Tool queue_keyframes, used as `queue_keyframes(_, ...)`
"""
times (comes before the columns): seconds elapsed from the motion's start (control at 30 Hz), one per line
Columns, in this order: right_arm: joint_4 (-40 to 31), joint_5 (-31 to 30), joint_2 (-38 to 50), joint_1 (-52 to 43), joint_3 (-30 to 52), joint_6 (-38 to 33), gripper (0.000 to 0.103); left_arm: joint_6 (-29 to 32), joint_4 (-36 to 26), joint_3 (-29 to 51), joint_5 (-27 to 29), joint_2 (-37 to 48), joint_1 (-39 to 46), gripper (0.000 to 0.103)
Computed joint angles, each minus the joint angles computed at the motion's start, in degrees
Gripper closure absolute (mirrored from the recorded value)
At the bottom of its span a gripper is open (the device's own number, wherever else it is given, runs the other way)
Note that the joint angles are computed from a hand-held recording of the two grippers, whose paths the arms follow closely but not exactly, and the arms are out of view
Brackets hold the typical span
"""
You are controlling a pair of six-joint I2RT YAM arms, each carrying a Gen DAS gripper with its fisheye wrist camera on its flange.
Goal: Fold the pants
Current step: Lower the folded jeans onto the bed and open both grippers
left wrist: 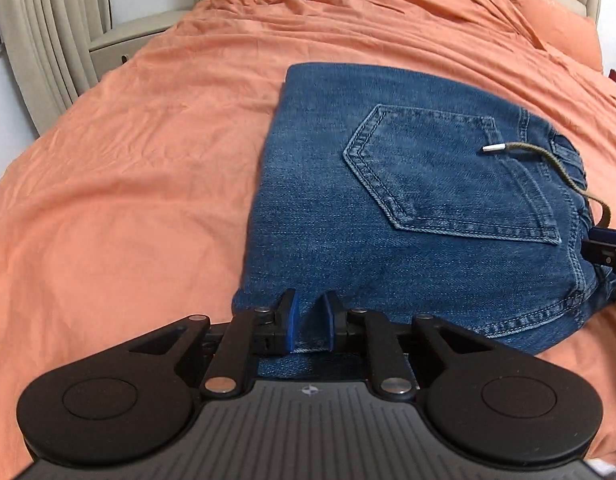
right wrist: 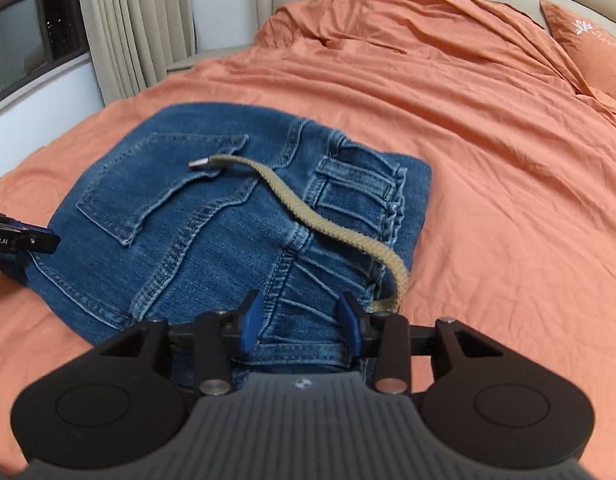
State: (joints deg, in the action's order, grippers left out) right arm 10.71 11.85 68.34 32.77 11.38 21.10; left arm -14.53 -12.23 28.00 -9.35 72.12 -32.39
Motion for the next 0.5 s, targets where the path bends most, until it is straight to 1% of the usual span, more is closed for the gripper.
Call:
queue_keyframes(0.1, -1.0, -2.0, 0.2, -1.8, 0.9, -0.8, 0.066, -0.1, -1.5, 1.3, -0.7, 0.6, -0.6, 0.083)
queue_keyframes(0.2, -6.6, -3.4, -1.4, -2.7, 3.6, -0.9, 0.066, -1.3, -5.0, 2.5, -1.0, -1.1, -0.9, 0.083)
queue_keyframes(0.27, -12.0, -4.4, -5.0, -3.2, 5.3, -0.6, 0.065, -2.4, -10.1, 5.2, -1.9, -2.1, -1.8, 0.082)
queue_keyframes(0.37, -21.1, -5.5, -12.6, -4.0, 7.9, -0.2, 0.061, -4.4, -17.0, 8.0, -4.9, -7.0, -5.6, 0.076)
queue_keyframes(0.43, -28.7, -4.6, -19.3, -3.3, 10.2, 0.5, 0.057, -6.4, -21.7, 10.1, -8.4, -10.8, -9.8, 0.076)
queue_keyframes(0.5, -36.3, -2.8, -25.4, -1.5, 13.2, 1.3, 0.054, -9.7, -27.4, 13.2, -13.6, -13.9, -15.3, 0.075)
